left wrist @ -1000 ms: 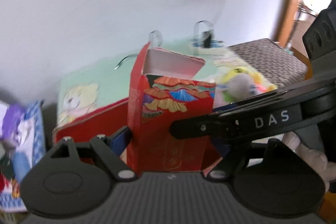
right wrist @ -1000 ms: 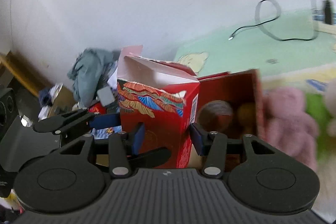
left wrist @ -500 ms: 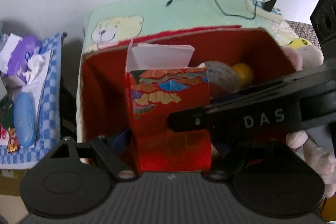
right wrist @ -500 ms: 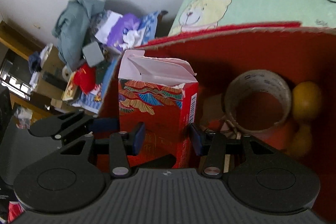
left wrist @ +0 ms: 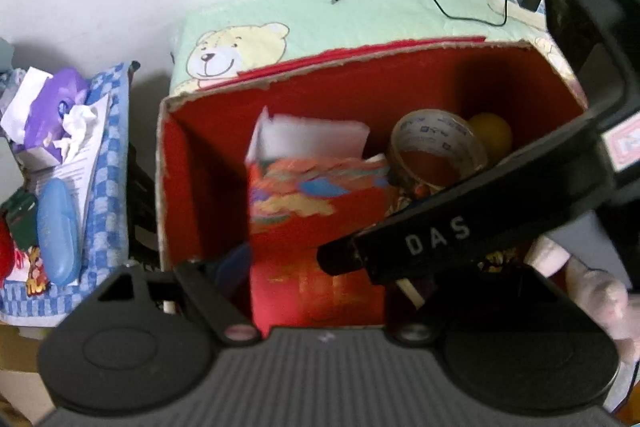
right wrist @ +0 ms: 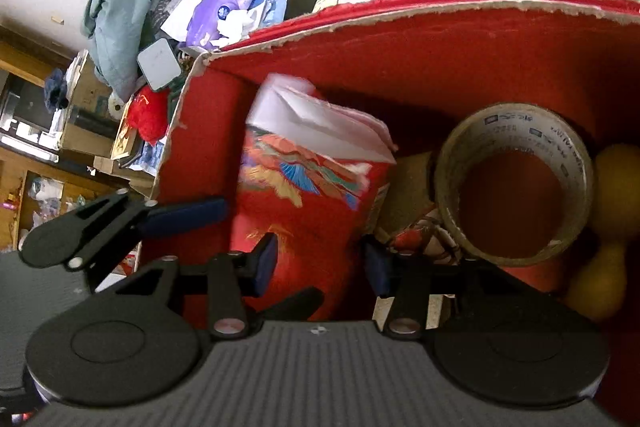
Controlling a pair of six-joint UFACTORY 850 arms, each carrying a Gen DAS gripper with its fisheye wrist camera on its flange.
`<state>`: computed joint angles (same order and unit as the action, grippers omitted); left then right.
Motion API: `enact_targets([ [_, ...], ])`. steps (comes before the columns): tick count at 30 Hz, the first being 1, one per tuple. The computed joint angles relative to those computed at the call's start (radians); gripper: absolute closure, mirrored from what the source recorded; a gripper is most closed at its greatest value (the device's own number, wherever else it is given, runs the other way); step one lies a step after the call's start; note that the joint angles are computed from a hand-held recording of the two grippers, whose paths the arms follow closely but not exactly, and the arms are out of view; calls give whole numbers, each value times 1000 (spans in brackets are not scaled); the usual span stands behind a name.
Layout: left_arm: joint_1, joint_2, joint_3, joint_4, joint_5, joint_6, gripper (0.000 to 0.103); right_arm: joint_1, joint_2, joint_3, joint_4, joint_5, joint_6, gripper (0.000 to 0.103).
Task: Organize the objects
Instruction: 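Lower the gift box with the right gripper into the red box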
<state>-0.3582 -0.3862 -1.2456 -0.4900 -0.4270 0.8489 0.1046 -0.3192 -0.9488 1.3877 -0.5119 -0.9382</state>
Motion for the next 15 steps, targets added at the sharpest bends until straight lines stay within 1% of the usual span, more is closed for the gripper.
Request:
enact_targets([
  [5,9,11,8,-39,-5,42,19,-11,6,16,73,-14,-40,53],
  [7,0,0,0,9,7,-12,20,-13,8,21,95,-13,-40,55],
  [8,-7,-10,-7,32,15,-40,20,-14,9,25,102,-13,-41,59],
  [9,-11,-14,-10,49,18,-59,20,-14,12,30,112,-10,-45,60],
  [11,-21,-16,-7,80,40,-89,20,-11,21,39,139,10,-56,60],
  [13,-30,-5,10,134,83,-128,20,-3,26,40,144,45,-36,61],
  [14,-31,0,18,140,97,-128,20,2,32,42,135,70,-10,61],
  [15,-27,5,22,116,96,-100,20,5,35,44,127,91,8,60],
])
